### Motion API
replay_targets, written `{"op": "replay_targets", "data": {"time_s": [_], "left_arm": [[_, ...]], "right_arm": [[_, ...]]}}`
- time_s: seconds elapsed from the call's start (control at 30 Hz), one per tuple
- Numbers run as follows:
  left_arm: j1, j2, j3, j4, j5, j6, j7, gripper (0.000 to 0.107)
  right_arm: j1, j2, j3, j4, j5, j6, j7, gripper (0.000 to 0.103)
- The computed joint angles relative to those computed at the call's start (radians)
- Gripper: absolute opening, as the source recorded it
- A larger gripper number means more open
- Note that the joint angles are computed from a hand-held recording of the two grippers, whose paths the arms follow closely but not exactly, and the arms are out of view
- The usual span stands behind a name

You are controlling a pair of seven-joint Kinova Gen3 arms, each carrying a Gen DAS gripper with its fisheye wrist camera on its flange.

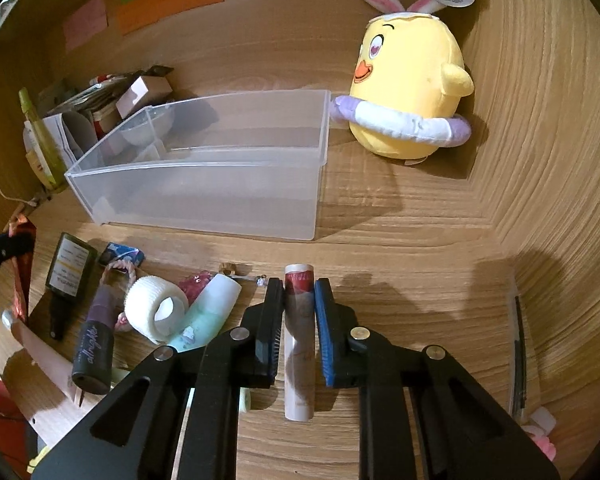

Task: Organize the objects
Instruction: 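Carry the tube with the right tool while the left tool carries the red packet over the bin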

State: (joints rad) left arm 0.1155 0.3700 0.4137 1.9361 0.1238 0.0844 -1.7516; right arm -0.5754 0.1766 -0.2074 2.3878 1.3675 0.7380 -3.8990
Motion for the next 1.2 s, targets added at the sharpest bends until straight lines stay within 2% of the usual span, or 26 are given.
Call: {"op": "replay_targets", "data": {"time_s": [0.13, 0.23, 0.3, 0.33, 0.37, 0.4, 0.57, 0.63, 0.73, 1.0, 1.1, 1.2], "left_arm": [[-0.032, -0.012, 0.031, 0.011, 0.005, -0.024, 0.004, 0.056], [-0.028, -0.026, 0.026, 0.019, -0.005, -0.048, 0.018, 0.056], [-0.043, -0.032, 0.045, 0.020, -0.015, -0.057, 0.027, 0.056], [-0.052, -0.036, 0.056, 0.022, -0.020, -0.063, 0.032, 0.056], [-0.058, -0.039, 0.064, 0.022, -0.026, -0.067, 0.037, 0.056], [-0.068, -0.043, 0.077, 0.022, -0.032, -0.074, 0.041, 0.056], [-0.110, -0.058, 0.126, 0.025, -0.074, -0.103, 0.076, 0.056], [-0.122, -0.063, 0.141, 0.024, -0.092, -0.118, 0.095, 0.056], [-0.124, -0.071, 0.148, 0.021, -0.124, -0.136, 0.131, 0.056], [-0.141, -0.069, 0.187, -0.009, -0.206, -0.137, 0.204, 0.056], [-0.114, -0.067, 0.168, -0.022, -0.218, -0.140, 0.216, 0.056], [-0.123, -0.052, 0.190, -0.043, -0.231, -0.126, 0.223, 0.056]], "right_arm": [[0.022, 0.018, 0.011, 0.002, 0.009, -0.044, 0.008, 0.015], [0.039, 0.039, 0.022, -0.008, -0.004, -0.074, 0.035, 0.015], [0.048, 0.039, 0.029, -0.016, -0.030, -0.095, 0.068, 0.018], [0.046, 0.037, 0.031, -0.015, -0.032, -0.099, 0.066, 0.024], [0.041, 0.035, 0.032, -0.013, -0.035, -0.096, 0.062, 0.030], [0.032, 0.033, 0.030, -0.011, -0.038, -0.086, 0.055, 0.030], [0.009, 0.032, 0.023, -0.012, -0.065, -0.061, 0.066, 0.030], [0.016, 0.042, 0.022, -0.024, -0.092, -0.063, 0.098, 0.029], [0.005, 0.048, 0.033, -0.014, -0.049, -0.077, 0.072, 0.014], [-0.014, 0.011, 0.010, 0.025, 0.033, -0.019, -0.065, 0.014], [-0.023, -0.023, -0.011, 0.032, 0.034, 0.026, -0.070, 0.014], [-0.018, -0.056, -0.022, 0.036, 0.056, 0.042, -0.071, 0.014]]}}
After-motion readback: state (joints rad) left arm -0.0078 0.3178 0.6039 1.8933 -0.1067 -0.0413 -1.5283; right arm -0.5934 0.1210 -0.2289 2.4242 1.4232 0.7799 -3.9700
